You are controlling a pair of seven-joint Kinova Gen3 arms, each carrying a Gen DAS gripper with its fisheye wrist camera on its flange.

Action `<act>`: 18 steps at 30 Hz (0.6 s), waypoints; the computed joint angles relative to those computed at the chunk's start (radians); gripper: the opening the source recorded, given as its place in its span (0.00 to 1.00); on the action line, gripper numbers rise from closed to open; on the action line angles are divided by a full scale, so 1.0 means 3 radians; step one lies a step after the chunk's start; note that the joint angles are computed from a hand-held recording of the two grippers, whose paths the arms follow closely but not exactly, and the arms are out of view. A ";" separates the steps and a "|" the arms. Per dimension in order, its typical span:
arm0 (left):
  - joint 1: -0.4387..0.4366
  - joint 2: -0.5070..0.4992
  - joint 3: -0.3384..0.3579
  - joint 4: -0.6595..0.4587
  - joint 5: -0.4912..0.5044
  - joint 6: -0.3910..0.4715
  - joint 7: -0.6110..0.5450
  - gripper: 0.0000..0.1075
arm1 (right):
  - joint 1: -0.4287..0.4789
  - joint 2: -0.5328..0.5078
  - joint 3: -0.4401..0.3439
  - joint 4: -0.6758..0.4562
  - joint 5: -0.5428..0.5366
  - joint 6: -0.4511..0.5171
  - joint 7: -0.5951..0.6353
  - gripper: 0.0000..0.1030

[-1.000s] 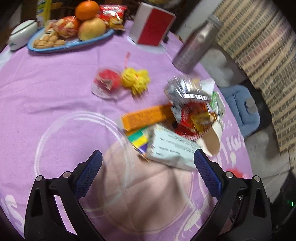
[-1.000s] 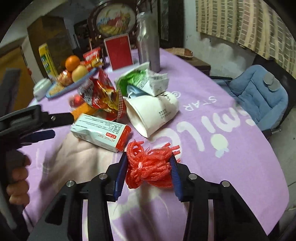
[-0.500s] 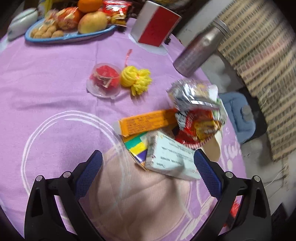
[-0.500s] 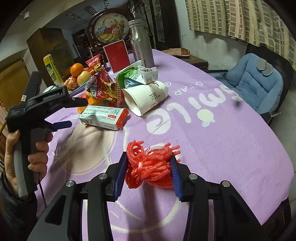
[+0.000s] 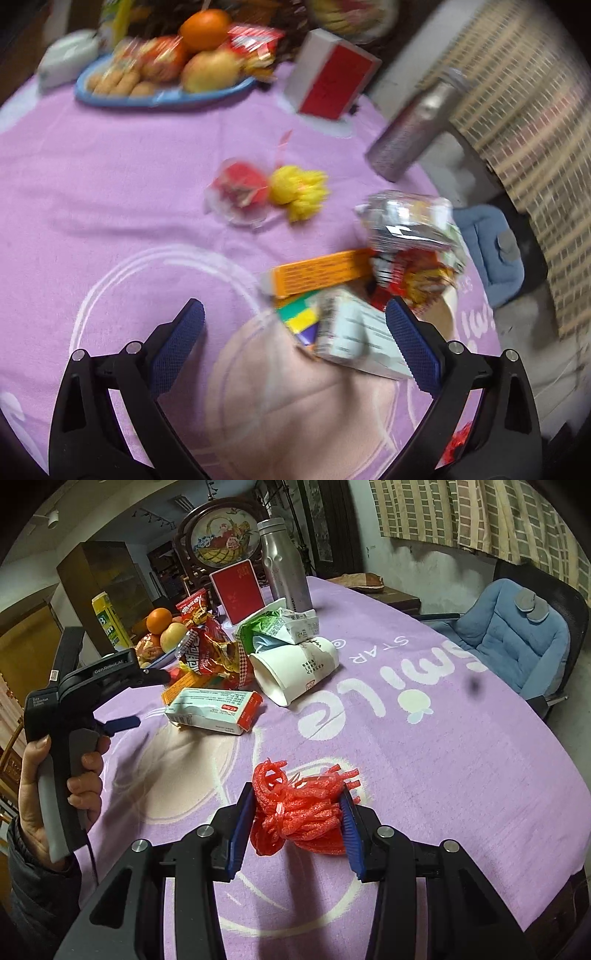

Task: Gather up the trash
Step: 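Grasp the red mesh net with the right tool while the left tool grasps the foil snack bag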

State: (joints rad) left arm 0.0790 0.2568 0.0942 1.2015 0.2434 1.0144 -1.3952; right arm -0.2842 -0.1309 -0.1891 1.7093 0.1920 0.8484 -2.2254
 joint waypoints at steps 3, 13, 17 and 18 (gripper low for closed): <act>0.0214 -0.0017 -0.0038 -0.0005 -0.0266 -0.0085 0.0010 0.88 | -0.0006 -0.0020 0.0032 -0.0008 -0.0066 -0.0017 0.0100 0.43; 0.0221 0.0531 0.0105 -0.1052 -0.0031 0.0557 0.0137 0.87 | 0.0067 -0.0082 0.0122 0.0053 -0.0330 -0.0149 0.0357 0.43; 0.0432 0.0756 0.0028 -0.1438 -0.0221 0.0760 0.0380 0.87 | 0.0105 -0.0084 0.0158 0.0075 -0.0418 -0.0177 0.0434 0.43; 0.0491 0.0798 0.0006 -0.1510 -0.0296 0.0796 0.0421 0.87 | 0.0113 -0.0085 0.0169 0.0082 -0.0443 -0.0182 0.0458 0.43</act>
State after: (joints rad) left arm 0.2264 0.4961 0.0960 0.7484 0.1547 1.2531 -1.2687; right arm -0.2503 -0.1564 -0.1384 1.7339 0.0590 0.7938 -2.0881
